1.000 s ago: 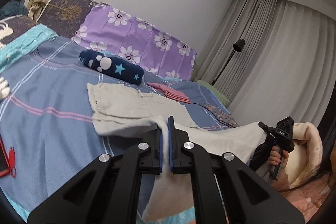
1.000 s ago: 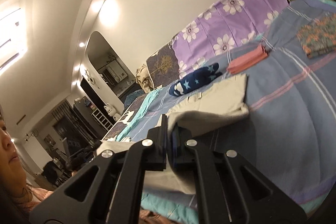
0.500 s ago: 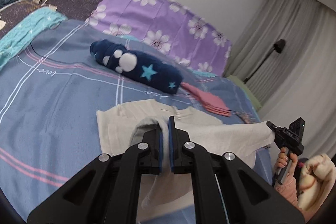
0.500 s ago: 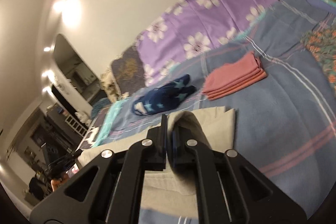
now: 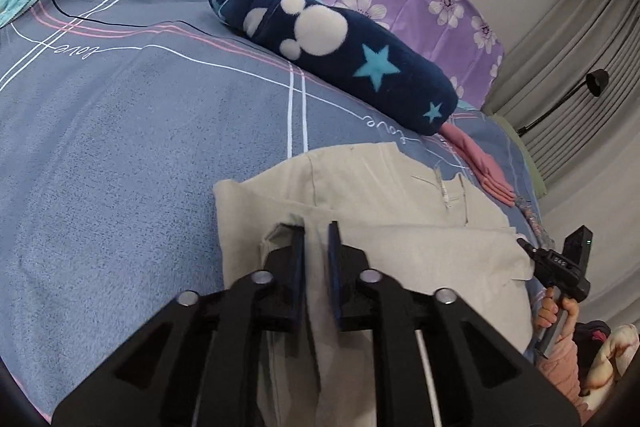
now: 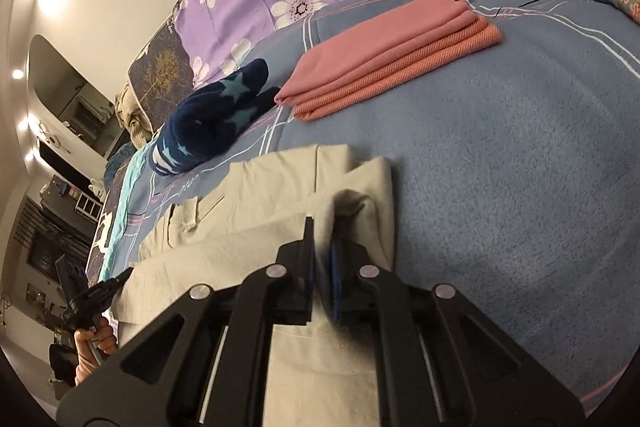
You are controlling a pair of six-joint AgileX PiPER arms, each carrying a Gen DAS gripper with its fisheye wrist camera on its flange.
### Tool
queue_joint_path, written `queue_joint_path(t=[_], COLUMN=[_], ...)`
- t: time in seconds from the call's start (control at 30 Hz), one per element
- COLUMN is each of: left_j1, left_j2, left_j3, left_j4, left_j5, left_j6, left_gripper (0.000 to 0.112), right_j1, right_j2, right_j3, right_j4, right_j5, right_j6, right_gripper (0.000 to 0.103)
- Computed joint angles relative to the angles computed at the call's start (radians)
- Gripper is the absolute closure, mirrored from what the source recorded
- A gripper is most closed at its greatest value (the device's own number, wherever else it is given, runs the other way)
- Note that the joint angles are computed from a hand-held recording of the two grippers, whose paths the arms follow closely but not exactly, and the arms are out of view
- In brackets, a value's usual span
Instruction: Fold small clothes
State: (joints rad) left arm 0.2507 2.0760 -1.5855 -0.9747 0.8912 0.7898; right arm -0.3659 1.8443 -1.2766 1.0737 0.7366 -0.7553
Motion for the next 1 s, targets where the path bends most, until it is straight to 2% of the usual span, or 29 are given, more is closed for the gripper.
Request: queue_joint_path(t=[0.07, 0.1, 0.27, 0.3, 0.33, 0.37, 0.4, 0.43, 0.47, 0.63, 0.7, 0.73, 0.8, 0.83, 0.87, 0.9, 0.93, 0.97, 1.0], left_j1=[0.017, 0.018, 0.036, 0.027, 0.018, 0.008, 0.002, -0.002, -0.003, 0.016, -0.001, -0.023, -0.090, -0.109, -0.124, -0.134, -0.129, -0.119, -0.106], left_j2=[-0.043, -0.065, -0.169, -0.183, -0.193, -0.199, -0.199, -0.208, -0.216, -0.202, -0.156, -0.136, -0.063, -0.027, 0.015, 0.068, 0.097, 0.111, 0.105], left_j3=[0.050, 0.076, 0.203, 0.223, 0.239, 0.250, 0.252, 0.263, 0.269, 0.146, 0.020, -0.039, -0.153, -0.190, -0.231, -0.285, -0.337, -0.356, -0.337], left_j4=[-0.024, -0.032, -0.004, 0.032, 0.055, 0.078, 0.091, 0.085, 0.080, -0.057, -0.060, -0.008, 0.182, 0.282, 0.379, 0.436, 0.453, 0.430, 0.384], left_j5=[0.007, 0.004, 0.022, 0.012, -0.005, -0.021, -0.017, -0.028, -0.033, 0.061, 0.032, -0.012, -0.197, -0.258, -0.278, -0.259, -0.201, -0.154, -0.146], left_j6=[0.054, 0.079, 0.169, 0.167, 0.168, 0.167, 0.168, 0.175, 0.182, 0.168, 0.061, -0.031, -0.217, -0.300, -0.392, -0.469, -0.507, -0.504, -0.462], left_gripper=[0.072, 0.069, 0.069, 0.071, 0.079, 0.103, 0.107, 0.107, 0.107, 0.108, 0.107, 0.107, 0.101, 0.097, 0.091, 0.091, 0.089, 0.086, 0.077], right_j1=[-0.013, -0.021, -0.030, -0.029, -0.026, -0.019, -0.012, -0.006, -0.007, -0.064, -0.057, -0.043, 0.000, 0.010, 0.014, 0.009, -0.002, -0.010, -0.008], right_j2=[-0.017, -0.029, -0.096, -0.105, -0.112, -0.115, -0.119, -0.124, -0.128, -0.101, -0.045, -0.011, 0.073, 0.114, 0.132, 0.139, 0.131, 0.111, 0.087], right_j3=[0.017, 0.027, 0.066, 0.072, 0.075, 0.074, 0.074, 0.073, 0.071, -0.045, -0.163, -0.228, -0.371, -0.414, -0.432, -0.430, -0.405, -0.361, -0.322], right_j4=[0.002, 0.001, -0.050, -0.061, -0.079, -0.101, -0.121, -0.128, -0.123, 0.014, -0.009, -0.069, -0.269, -0.335, -0.362, -0.348, -0.312, -0.281, -0.286], right_j5=[0.019, 0.034, 0.055, 0.058, 0.060, 0.059, 0.054, 0.057, 0.064, 0.166, 0.134, 0.115, 0.074, 0.065, 0.071, 0.080, 0.088, 0.075, 0.054], right_j6=[-0.012, -0.017, -0.026, -0.027, -0.024, -0.013, -0.004, -0.004, -0.003, 0.040, 0.163, 0.242, 0.439, 0.510, 0.545, 0.541, 0.496, 0.423, 0.377], right_gripper=[0.090, 0.090, 0.081, 0.081, 0.081, 0.082, 0.086, 0.095, 0.097, 0.098, 0.098, 0.097, 0.095, 0.095, 0.095, 0.094, 0.092, 0.085, 0.081])
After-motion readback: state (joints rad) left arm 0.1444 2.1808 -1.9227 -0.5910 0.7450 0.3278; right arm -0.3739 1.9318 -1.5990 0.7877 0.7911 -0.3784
